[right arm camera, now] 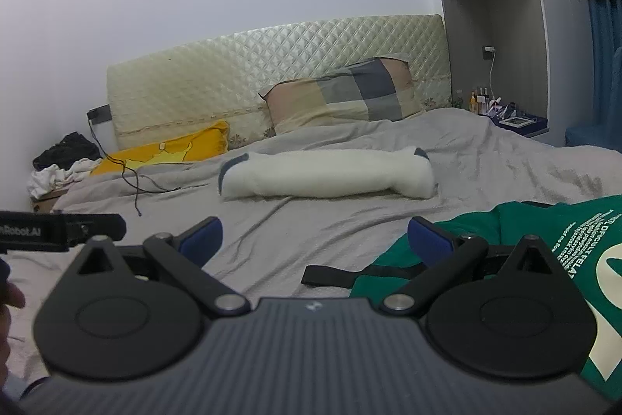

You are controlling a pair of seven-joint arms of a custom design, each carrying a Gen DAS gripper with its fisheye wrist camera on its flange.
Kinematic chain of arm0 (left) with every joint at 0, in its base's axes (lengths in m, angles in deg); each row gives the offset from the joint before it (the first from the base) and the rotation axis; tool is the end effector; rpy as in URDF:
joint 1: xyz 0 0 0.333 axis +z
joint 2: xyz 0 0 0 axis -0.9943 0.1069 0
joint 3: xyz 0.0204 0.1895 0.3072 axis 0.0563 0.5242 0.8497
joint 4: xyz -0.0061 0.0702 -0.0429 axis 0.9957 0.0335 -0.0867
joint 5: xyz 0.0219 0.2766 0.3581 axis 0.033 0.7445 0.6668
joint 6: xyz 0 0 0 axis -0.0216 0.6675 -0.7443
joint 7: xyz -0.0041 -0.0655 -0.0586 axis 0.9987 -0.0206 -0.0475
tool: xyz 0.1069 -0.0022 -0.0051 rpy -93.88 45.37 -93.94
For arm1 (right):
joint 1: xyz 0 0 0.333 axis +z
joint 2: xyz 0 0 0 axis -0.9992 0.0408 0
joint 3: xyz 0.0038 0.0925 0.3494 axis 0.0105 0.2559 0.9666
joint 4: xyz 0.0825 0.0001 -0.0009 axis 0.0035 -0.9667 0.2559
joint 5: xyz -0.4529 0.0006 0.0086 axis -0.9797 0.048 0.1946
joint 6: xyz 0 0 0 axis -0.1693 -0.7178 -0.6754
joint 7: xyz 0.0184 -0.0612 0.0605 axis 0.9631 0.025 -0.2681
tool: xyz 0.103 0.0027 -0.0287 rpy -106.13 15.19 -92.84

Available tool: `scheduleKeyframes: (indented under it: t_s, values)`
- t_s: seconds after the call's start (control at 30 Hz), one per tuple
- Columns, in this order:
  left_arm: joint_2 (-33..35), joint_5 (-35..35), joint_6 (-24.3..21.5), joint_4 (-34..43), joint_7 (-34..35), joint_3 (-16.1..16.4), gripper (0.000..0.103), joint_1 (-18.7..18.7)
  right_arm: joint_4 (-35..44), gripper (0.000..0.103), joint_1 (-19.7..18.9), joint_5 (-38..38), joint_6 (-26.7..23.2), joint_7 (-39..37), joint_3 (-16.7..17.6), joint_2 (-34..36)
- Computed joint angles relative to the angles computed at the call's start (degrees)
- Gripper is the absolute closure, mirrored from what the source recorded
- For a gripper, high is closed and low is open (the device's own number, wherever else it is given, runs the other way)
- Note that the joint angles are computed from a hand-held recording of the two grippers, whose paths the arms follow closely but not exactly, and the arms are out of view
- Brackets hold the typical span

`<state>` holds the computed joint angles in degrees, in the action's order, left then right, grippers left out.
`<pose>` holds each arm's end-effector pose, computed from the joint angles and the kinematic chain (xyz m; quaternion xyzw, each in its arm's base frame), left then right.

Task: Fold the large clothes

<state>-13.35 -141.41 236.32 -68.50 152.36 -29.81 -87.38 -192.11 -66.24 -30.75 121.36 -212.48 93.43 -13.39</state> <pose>0.7320 -0.2612 0.6143 -0.2901 0.7947 -0.5181 0.1263 0.6002 0.2430 0.5298 -0.2873 0.7154 -0.5594 0.3045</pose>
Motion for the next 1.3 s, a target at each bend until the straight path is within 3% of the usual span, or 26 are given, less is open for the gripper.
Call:
scheduleKeyframes:
  t_s: [1.3]
  values:
    - [-2.60, -3.12, 2.21, -2.85, 0.72, 1.15, 0.000, 0.01, 0.79, 0.000, -0.03, 1.40, -0.03, 0.69, -0.64, 1.10]
